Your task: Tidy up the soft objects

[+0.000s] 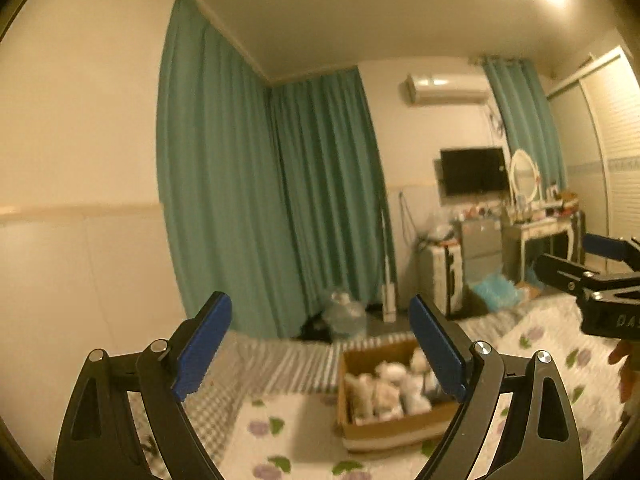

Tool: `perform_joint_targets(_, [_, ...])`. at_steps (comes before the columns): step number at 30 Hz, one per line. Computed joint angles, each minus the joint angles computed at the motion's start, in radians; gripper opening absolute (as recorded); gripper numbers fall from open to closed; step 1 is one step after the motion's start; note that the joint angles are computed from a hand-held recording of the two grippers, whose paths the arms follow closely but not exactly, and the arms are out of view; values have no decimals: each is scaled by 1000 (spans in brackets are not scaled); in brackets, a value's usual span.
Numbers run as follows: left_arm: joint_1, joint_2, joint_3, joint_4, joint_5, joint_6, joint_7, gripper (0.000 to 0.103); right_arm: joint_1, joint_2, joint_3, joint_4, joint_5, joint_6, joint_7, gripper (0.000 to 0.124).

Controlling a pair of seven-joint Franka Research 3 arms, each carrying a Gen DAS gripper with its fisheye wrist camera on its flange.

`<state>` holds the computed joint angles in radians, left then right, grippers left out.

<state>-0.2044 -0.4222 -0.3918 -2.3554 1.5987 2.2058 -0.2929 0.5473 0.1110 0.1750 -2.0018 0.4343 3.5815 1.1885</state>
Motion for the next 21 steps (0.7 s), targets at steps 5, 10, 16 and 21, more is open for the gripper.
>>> perform_joint_targets(5, [16,81,40,-21,-9,70,-80,91,-26,140,5,8,-96,58,114,103])
perform_joint_targets(10, [5,163,57,0,-30,64,-40,91,-2,246,-23,70,-64,18,85,103])
perform_joint_targets(16, [-18,177,65,-14,-15,47,-43,91,39,289,-62,113,2,-14,51,103])
perform_joint_targets(21, [-14,188,82,-24,7,73,-78,91,60,296,-72,133,42,-20,14,103])
